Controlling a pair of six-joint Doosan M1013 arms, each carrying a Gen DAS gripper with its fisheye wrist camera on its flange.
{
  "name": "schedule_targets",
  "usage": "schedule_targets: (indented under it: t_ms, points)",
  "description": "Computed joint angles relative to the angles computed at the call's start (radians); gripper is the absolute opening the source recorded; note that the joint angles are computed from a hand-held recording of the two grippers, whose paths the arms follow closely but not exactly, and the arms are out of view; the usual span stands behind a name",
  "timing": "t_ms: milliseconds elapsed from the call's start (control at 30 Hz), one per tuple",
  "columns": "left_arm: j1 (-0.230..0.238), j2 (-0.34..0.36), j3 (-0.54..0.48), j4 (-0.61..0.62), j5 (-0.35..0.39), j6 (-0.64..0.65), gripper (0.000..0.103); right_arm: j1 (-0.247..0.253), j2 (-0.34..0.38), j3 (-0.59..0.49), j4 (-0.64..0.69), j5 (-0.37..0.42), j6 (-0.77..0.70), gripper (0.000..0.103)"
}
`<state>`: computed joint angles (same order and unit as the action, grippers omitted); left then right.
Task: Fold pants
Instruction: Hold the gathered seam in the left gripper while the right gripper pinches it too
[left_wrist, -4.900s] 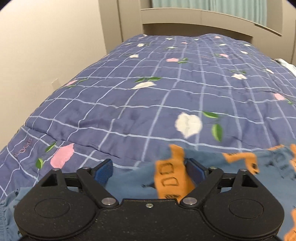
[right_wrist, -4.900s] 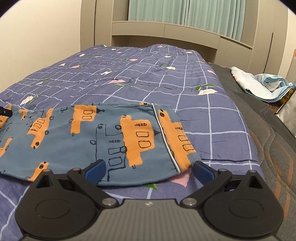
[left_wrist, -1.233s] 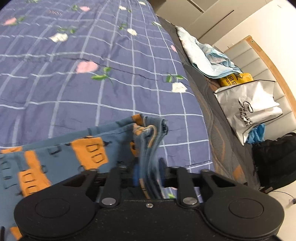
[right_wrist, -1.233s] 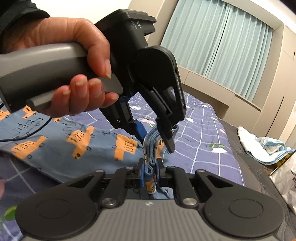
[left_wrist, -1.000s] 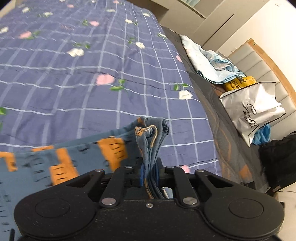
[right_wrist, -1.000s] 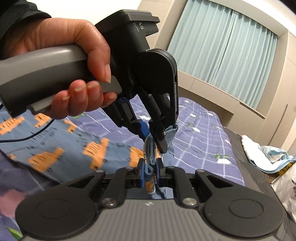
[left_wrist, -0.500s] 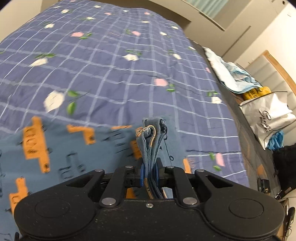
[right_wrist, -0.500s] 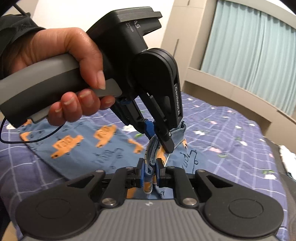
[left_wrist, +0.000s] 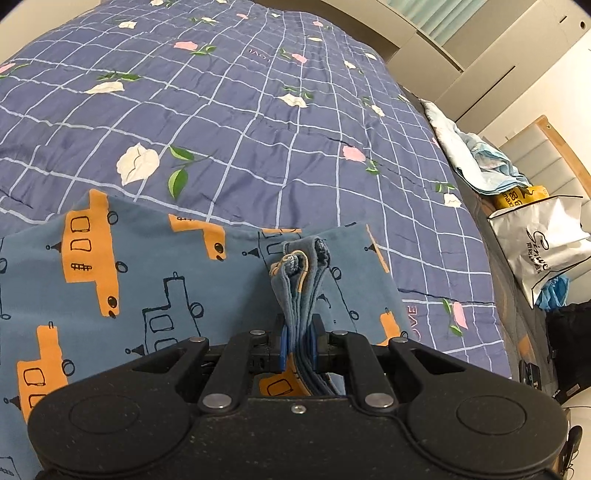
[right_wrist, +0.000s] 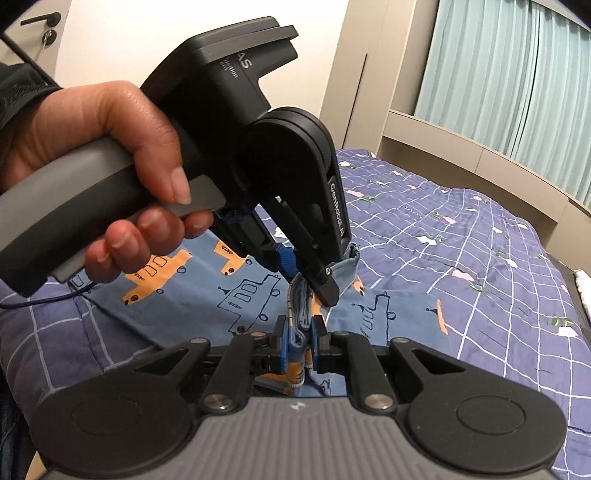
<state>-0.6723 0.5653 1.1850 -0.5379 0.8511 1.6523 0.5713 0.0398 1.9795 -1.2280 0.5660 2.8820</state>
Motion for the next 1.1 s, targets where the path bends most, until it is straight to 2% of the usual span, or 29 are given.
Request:
schedule_targets:
  t_ms: [267, 533, 867, 1100]
  points:
    - [0.010, -0.017, 0.003, 0.011, 0.002, 0.018, 0.012, 0.028, 0.000, -0.010, -0.030, 0.026, 0.041, 0.014]
    - [0.042, -0.046, 0.043, 0.041, -0.005, 0.016, 0.011, 0.033, 0.021, -0.037, -0.026, -0.035, 0.012, 0.014]
    - [0.086, -0.051, 0.091, 0.028, -0.007, -0.004, 0.011, 0.040, 0.072, -0.086, 0.107, -0.101, -0.126, 0.014]
    - [0.092, -0.036, 0.092, 0.040, 0.008, -0.025, 0.015, 0.040, 0.102, -0.111, 0.214, -0.109, -0.232, 0.014]
